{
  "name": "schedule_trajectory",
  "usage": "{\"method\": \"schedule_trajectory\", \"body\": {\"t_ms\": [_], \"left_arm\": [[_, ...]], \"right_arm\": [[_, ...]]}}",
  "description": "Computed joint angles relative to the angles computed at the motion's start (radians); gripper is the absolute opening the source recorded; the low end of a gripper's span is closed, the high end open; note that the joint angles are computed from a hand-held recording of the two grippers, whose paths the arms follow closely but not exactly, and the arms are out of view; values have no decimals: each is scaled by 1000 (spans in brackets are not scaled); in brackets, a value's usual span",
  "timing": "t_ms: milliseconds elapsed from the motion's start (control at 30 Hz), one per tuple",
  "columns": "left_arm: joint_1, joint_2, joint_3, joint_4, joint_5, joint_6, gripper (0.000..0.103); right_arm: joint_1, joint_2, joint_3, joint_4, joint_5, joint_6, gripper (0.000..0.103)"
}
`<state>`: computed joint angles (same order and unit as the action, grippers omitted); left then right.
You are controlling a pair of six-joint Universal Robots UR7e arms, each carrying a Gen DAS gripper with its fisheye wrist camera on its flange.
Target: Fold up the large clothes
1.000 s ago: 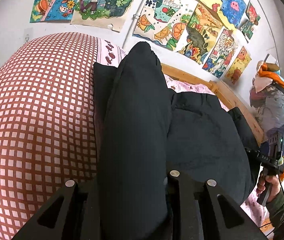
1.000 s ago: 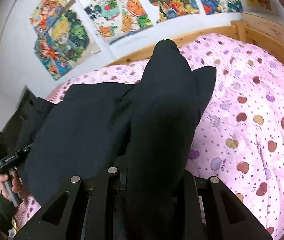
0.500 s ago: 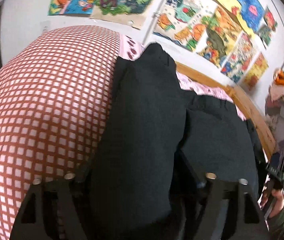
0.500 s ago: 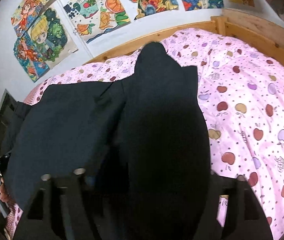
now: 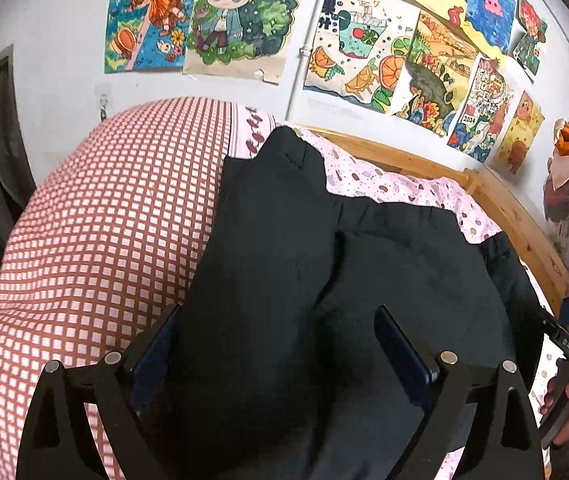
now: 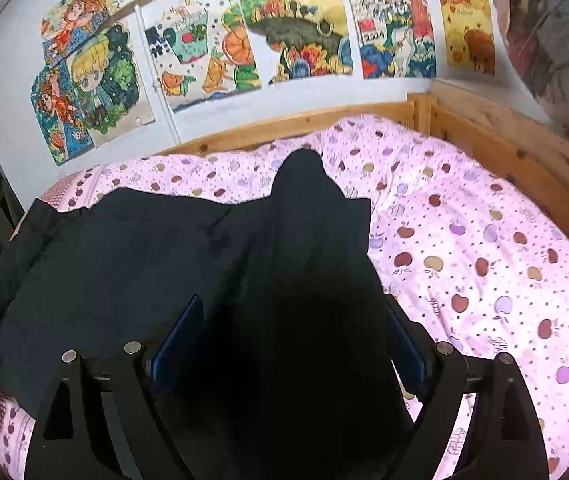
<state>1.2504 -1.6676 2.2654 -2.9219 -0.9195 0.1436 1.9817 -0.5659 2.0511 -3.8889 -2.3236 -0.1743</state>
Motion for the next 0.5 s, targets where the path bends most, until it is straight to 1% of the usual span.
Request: {"method": "schedule_trajectory", "body": {"t_ms": [67,133,167,267,400,467,500], "left_arm": [[-22,-22,10,11,25,-20,95],[-49,-48,19,35,53,-40,98],[-59,-60,26,38,62,-39,100],[-122,-103,64,11,130,-13,103],[-233,-175,121,-11,221,46,103],[-287,-222,140,30,251,46,103],[-317,-253,150,70,266,35,103]], "right_arm": [[18,-5,11,-29,-9,-10,85],[34,-12,26,-59,-2,-26,86],[45,-17,32,-66,-3,-30,86],[76,-23,47,-85,-8,-40,87],[132,-34,61,-103,-20,-48,87],[164,-39,70,-111,-25,-48,88],[182,-41,74,-112,-29,-45,88]]}}
